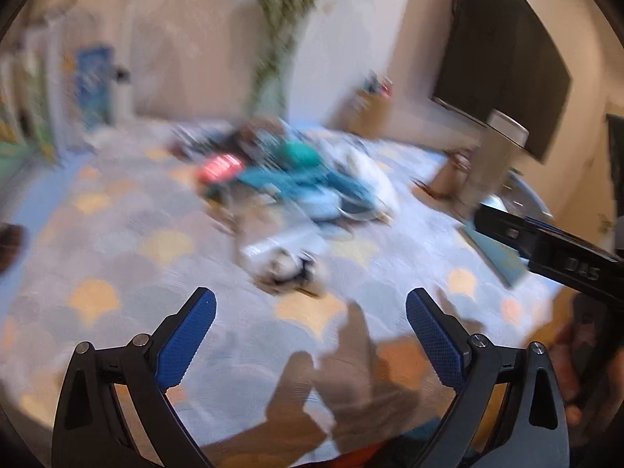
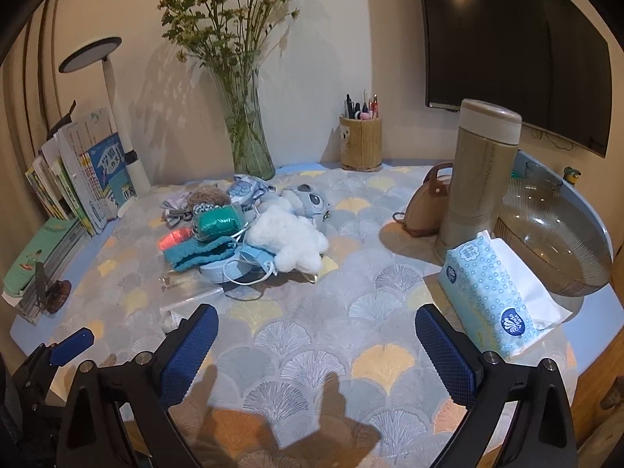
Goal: Organize soft objects
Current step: 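Grasp the white rolled sock with the left tool while the right tool grasps the white plush toy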
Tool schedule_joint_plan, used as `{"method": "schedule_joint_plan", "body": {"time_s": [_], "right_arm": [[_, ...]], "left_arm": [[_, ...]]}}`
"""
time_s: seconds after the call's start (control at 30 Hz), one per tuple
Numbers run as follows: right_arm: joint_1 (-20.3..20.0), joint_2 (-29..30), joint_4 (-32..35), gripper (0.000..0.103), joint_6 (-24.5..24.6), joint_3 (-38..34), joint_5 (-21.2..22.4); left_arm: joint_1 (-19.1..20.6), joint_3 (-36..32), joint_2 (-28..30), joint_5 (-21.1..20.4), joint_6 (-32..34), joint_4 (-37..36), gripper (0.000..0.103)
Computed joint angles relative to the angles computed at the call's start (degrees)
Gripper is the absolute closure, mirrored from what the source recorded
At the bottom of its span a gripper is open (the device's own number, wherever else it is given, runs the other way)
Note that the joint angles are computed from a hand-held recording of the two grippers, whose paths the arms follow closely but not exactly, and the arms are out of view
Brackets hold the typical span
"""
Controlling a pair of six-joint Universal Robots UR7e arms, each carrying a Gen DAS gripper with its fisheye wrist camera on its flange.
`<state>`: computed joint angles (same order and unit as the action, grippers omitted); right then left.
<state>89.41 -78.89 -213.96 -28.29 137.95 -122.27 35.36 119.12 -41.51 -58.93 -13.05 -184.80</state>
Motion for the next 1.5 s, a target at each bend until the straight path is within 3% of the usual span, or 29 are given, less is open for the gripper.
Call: {"method": "schedule_joint_plan", "body": {"time_s": [0.07, 0.2, 0.33, 0.47, 0.63, 0.67, 0.7, 0.77, 0.83, 0.97, 1.13, 1.17, 1.2, 1.37, 1.5], "right_arm": [[-0.76, 0.16, 1.83, 0.016, -0.64, -1.0, 0.25], [-2.2, -0.71, 7.41, 0.017, -1.28, -3.83, 2.46], [-2.64, 0.98, 10.69, 0.017, -5.22, -8.21, 2.83], [-4.2, 1.99, 18.97, 0.018, -7.28, -12.8, 5.38], [-5.63, 4.58, 26.25, 0.018, -9.13, -18.1, 5.96], [-5.88, 5.03, 27.72, 0.018, -9.45, -19.0, 6.15], [-6.08, 5.66, 28.83, 0.018, -9.82, -19.92, 6.24], [-6.37, 6.75, 30.15, 0.018, -10.5, -21.29, 6.59], [-6.6, 7.85, 30.81, 0.018, -10.97, -22.57, 7.02], [-7.42, 9.72, 33.54, 0.017, -11.39, -25.36, 8.66], [-9.07, 10.67, 40.19, 0.018, -7.41, -28.11, 11.76], [-9.36, 10.42, 40.88, 0.022, -6.69, -28.01, 12.54], [-9.79, 9.65, 41.89, 0.039, -5.96, -27.56, 14.26], [-8.68, 7.19, 33.56, 0.043, -5.85, -22.82, 12.96], [-8.63, 3.02, 31.12, 0.043, -2.36, -19.27, 14.68]], "left_arm": [[2.81, -1.96, 0.11, -6.09, 1.33, 2.02, 0.006], [3.82, -5.86, 1.79, -2.59, 1.12, 6.1, 0.006], [3.62, -9.51, 4.34, 1.14, 1.77, 9.71, 0.006], [4.03, -12.14, 5.97, 1.28, 2.18, 14.3, 0.006], [3.42, -13.42, 7.95, 4.53, 2.16, 15.97, 0.007], [3.3, -13.73, 8.4, 5.63, 1.87, 16.41, 0.013], [3.67, -13.98, 8.72, 5.17, 2.23, 16.48, 0.027], [3.01, -13.88, 9.38, 7.51, 2.36, 15.94, 0.038], [3.01, -14.08, 9.42, 7.27, 4.05, 15.71, 0.055], [3.29, -13.85, 9.19, 6.02, 4.31, 14.58, 0.057], [4.56, -12.32, 7.9, 0.61, 5.72, 10.99, 0.057], [4.54, -12.08, 7.74, 0.31, 5.81, 10.77, 0.057], [4.41, -11.83, 7.69, 0.29, 5.88, 10.5, 0.057], [4.0, -10.66, 7.4, -0.19, 6.41, 8.39, 0.057], [3.91, -10.09, 6.16, -0.82, 5.64, 8.66, 0.058]]}}
